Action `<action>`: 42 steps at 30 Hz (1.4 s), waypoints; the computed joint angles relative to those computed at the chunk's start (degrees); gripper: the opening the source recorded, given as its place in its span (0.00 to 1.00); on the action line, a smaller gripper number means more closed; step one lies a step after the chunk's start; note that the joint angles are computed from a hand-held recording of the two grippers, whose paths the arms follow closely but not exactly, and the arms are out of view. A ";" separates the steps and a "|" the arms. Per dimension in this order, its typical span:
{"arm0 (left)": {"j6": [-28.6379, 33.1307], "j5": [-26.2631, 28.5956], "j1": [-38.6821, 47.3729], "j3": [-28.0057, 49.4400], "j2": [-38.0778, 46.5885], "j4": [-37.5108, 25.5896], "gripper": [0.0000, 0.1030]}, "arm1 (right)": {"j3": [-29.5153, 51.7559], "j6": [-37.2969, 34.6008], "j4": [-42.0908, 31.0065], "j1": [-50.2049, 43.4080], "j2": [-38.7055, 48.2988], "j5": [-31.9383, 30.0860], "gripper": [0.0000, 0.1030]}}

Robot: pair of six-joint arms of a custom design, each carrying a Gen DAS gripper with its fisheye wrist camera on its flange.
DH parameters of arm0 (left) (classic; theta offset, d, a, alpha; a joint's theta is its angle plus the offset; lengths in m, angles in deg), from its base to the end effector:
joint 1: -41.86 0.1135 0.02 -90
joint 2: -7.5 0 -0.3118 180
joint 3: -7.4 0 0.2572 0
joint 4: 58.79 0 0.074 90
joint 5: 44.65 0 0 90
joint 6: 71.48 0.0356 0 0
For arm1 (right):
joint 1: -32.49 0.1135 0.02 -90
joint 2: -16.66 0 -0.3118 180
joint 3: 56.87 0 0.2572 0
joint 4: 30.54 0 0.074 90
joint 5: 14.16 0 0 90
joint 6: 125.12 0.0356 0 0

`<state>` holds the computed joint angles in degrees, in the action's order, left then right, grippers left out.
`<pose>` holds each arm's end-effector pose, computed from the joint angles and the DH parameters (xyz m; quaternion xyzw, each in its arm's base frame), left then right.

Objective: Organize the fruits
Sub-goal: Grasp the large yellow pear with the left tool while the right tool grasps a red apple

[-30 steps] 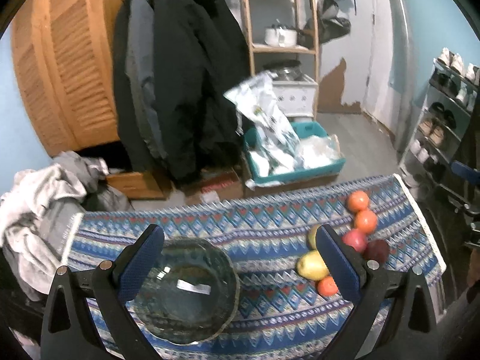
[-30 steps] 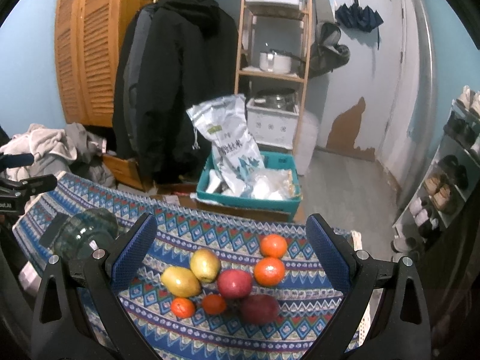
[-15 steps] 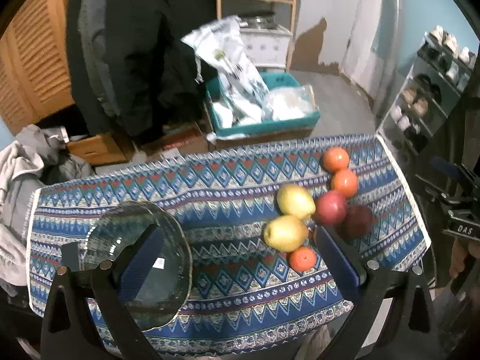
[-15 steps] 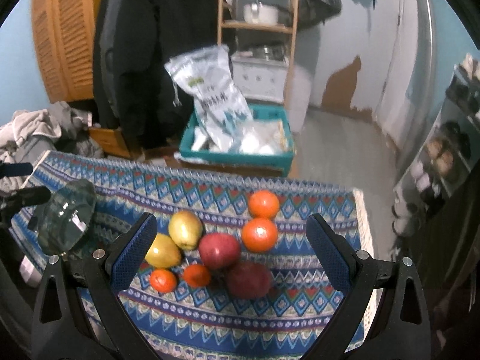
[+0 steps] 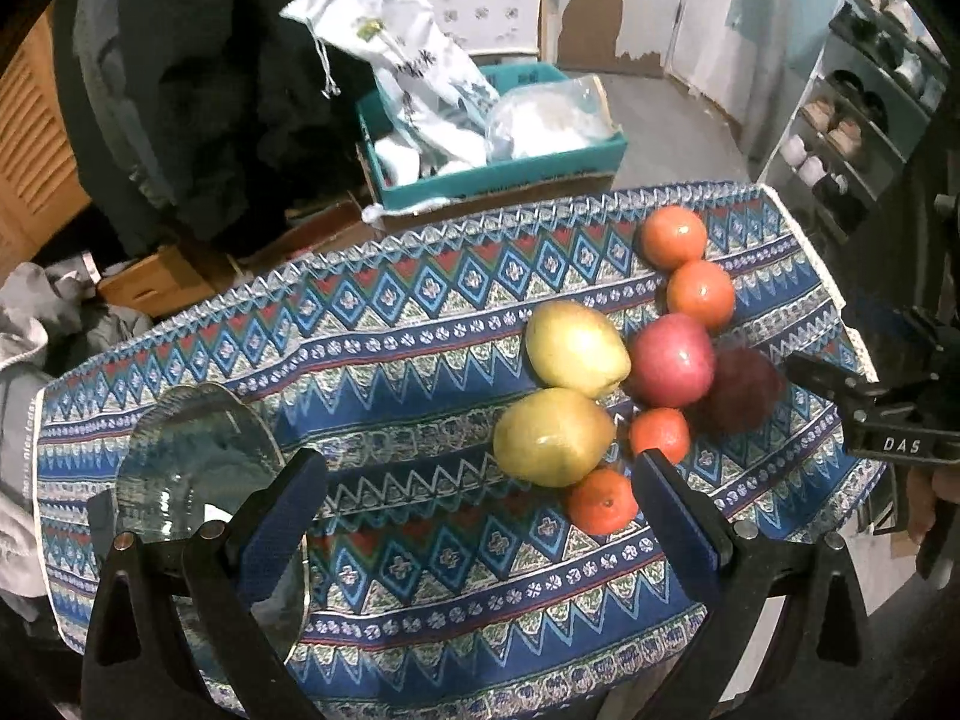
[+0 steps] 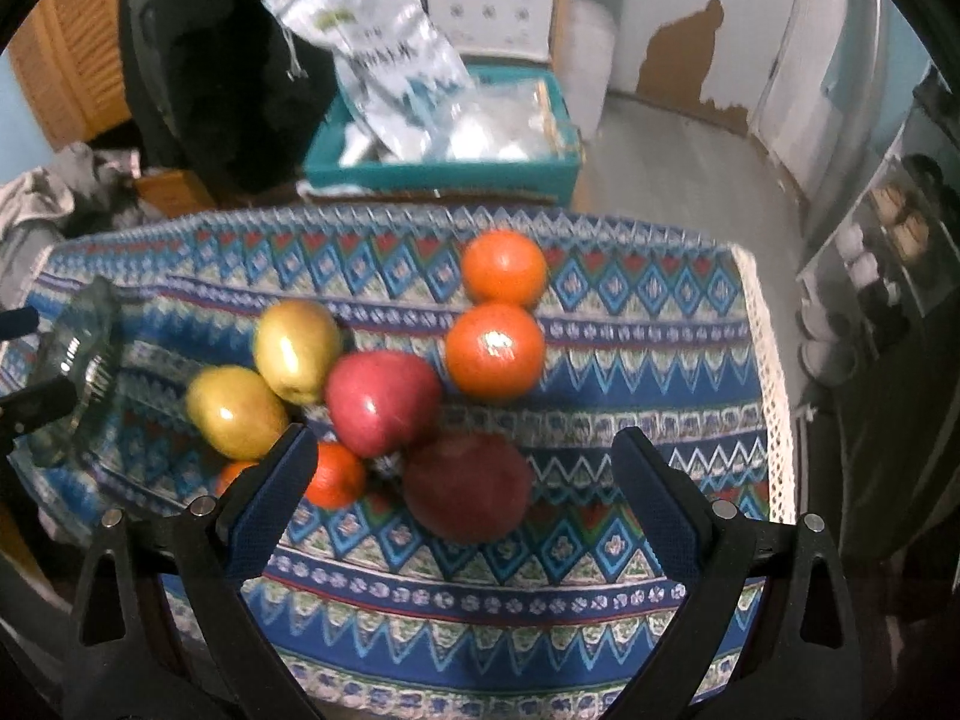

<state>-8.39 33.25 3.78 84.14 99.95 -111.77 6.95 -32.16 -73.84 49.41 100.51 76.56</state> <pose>0.2569 -0.1918 0.2540 0.0757 0.9745 -0.0114 0.2107 0.2656 0.0803 0.2375 -0.1168 0.9660 0.0338 0.2282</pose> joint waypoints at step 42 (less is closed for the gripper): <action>1.96 18.02 3.44 2.28 25.49 15.77 0.81 | -2.05 -5.94 11.22 -1.25 20.50 -4.30 0.76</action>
